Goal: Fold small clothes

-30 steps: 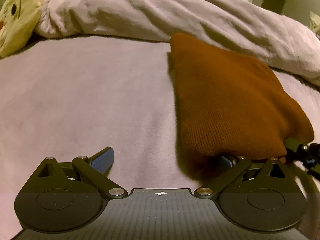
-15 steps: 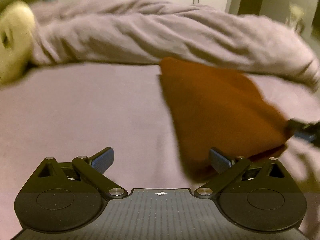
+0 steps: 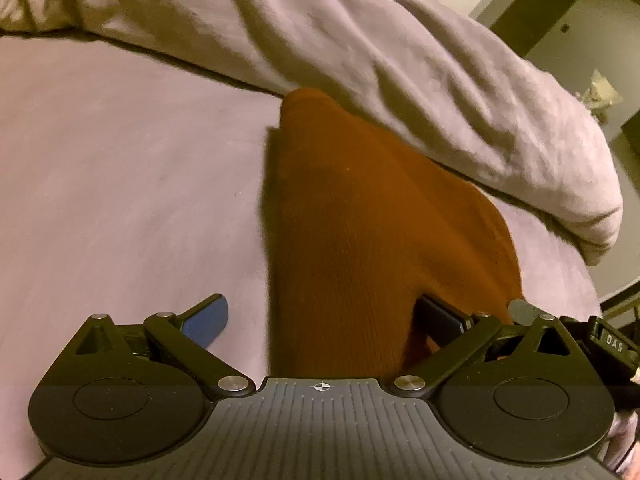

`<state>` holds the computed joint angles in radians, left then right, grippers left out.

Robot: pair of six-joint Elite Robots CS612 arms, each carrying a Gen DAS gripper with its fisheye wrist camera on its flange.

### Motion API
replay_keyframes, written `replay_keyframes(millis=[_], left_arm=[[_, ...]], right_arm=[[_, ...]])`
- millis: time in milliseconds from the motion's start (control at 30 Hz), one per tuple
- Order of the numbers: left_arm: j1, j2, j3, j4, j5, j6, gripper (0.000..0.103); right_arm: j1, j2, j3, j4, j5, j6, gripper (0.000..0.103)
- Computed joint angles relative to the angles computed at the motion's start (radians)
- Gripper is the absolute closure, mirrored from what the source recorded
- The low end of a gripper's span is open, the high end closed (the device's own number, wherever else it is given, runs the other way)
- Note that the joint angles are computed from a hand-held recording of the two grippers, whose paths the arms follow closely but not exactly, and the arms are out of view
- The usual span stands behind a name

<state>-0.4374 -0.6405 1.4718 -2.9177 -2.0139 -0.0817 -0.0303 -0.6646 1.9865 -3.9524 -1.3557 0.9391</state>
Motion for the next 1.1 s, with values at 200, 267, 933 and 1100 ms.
replay_keyframes(millis=[200,267,933,1100], left_arm=[[0.002,0.027,-0.035,0.002,-0.052,0.014,0.004],[0.005,0.034,-0.046,0.007,-0.066,0.007,0.005],[0.046,-0.034,-0.040,0.033,-0.106,-0.010,0.055],[0.067,-0.070,0.018,0.003,0.029,0.058,0.059]], right_arm=[[-0.007,0.025,-0.046,0.016,0.039,0.020,0.051],[-0.010,0.036,-0.056,0.005,0.045,0.049,0.051],[0.097,-0.066,-0.069,0.136,-0.108,-0.095,0.068],[0.135,-0.050,-0.110,0.176,-0.075,-0.139,0.067]])
